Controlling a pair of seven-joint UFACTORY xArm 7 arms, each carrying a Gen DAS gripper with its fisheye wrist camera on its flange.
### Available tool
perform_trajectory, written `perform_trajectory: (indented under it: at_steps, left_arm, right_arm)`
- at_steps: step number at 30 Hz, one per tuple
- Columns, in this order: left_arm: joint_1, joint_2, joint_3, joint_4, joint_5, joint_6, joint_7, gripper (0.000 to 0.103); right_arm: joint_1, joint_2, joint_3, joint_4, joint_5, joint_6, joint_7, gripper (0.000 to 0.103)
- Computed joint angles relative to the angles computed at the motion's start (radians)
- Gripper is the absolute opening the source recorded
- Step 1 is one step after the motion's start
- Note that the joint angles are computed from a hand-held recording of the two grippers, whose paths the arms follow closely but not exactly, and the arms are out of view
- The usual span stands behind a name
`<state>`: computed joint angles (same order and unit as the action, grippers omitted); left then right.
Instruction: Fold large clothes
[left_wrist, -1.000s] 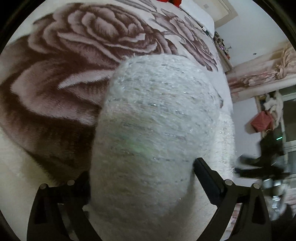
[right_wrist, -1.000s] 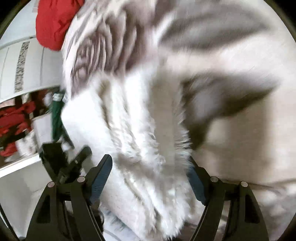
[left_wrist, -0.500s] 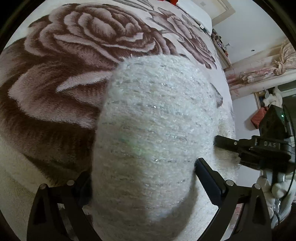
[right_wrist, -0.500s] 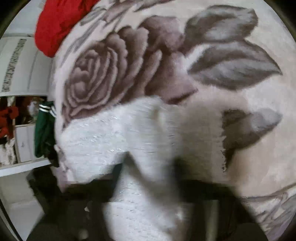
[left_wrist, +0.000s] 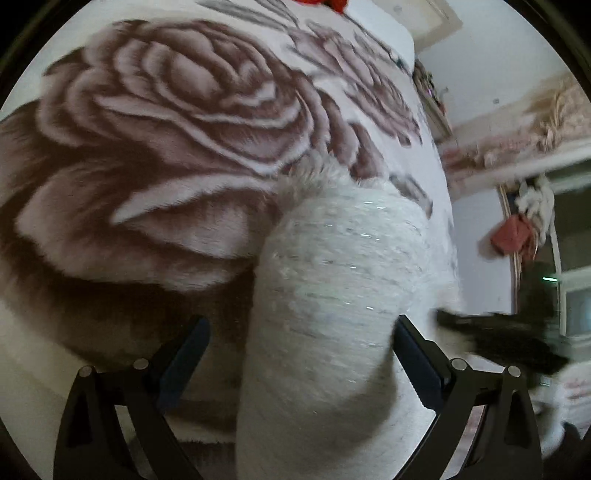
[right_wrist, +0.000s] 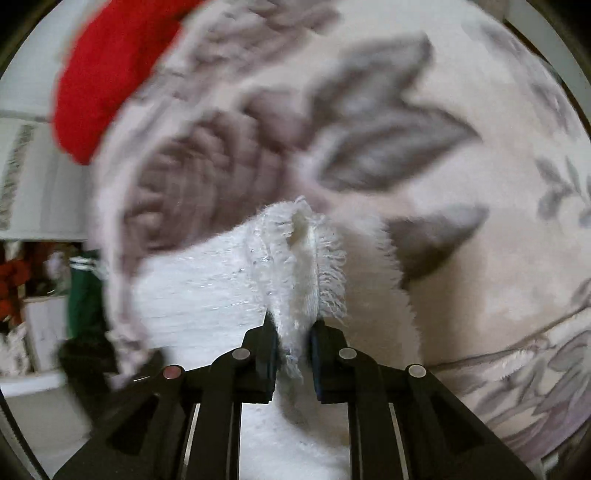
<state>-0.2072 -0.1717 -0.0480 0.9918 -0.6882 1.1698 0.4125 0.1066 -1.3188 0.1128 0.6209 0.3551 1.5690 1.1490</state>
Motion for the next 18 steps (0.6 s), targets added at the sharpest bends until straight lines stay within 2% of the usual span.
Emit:
perform_trajectory:
  at_steps: [2,5,7,11,12,13,14,16,18]
  left_arm:
    - [-0.01,0.008,-0.016,0.026,0.036,0.009,-0.012,0.1]
    - [-0.016,0.002,-0.017,0.066,0.066,0.017,0.0,0.1]
    - [-0.021,0.025,-0.018,0.11,0.068,0.011,0.027,0.1]
    - [-0.032,0.194,-0.046,0.244,0.122,0.052,0.066,0.098]
    - [-0.005,0.229,-0.07,0.261,0.098,0.059,0.071,0.097]
    - [-0.015,0.245,-0.053,0.267,0.06,0.067,0.084,0.082]
    - [-0.009,0.251,-0.058,0.27,0.044,0.063,0.089,0.076]
    - [-0.003,0.248,-0.068,0.277,0.027,0.067,0.112,0.069]
    - [0.004,0.236,-0.07,0.283,0.012,0.083,0.12,0.069]
  right_arm:
    - [0.01,-0.02,-0.002,-0.069,0.015,-0.024,-0.016,0.018]
    - [0.017,0.023,-0.031,-0.032,0.001,-0.036,-0.056,0.024]
    - [0.034,0.027,-0.066,-0.012,0.023,-0.034,-0.087,0.033]
    - [0.027,-0.002,-0.093,-0.011,0.062,-0.033,-0.1,0.038]
    - [0.023,-0.006,-0.097,-0.008,0.065,-0.025,-0.1,0.039]
    - [0.017,-0.012,-0.101,-0.005,0.068,-0.02,-0.099,0.04]
    - [0.009,-0.026,-0.104,-0.012,0.074,-0.023,-0.096,0.04]
    - [-0.007,-0.076,-0.116,-0.049,0.104,-0.055,-0.091,0.047]
    - [-0.01,-0.115,-0.123,-0.093,0.13,-0.079,-0.093,0.048]
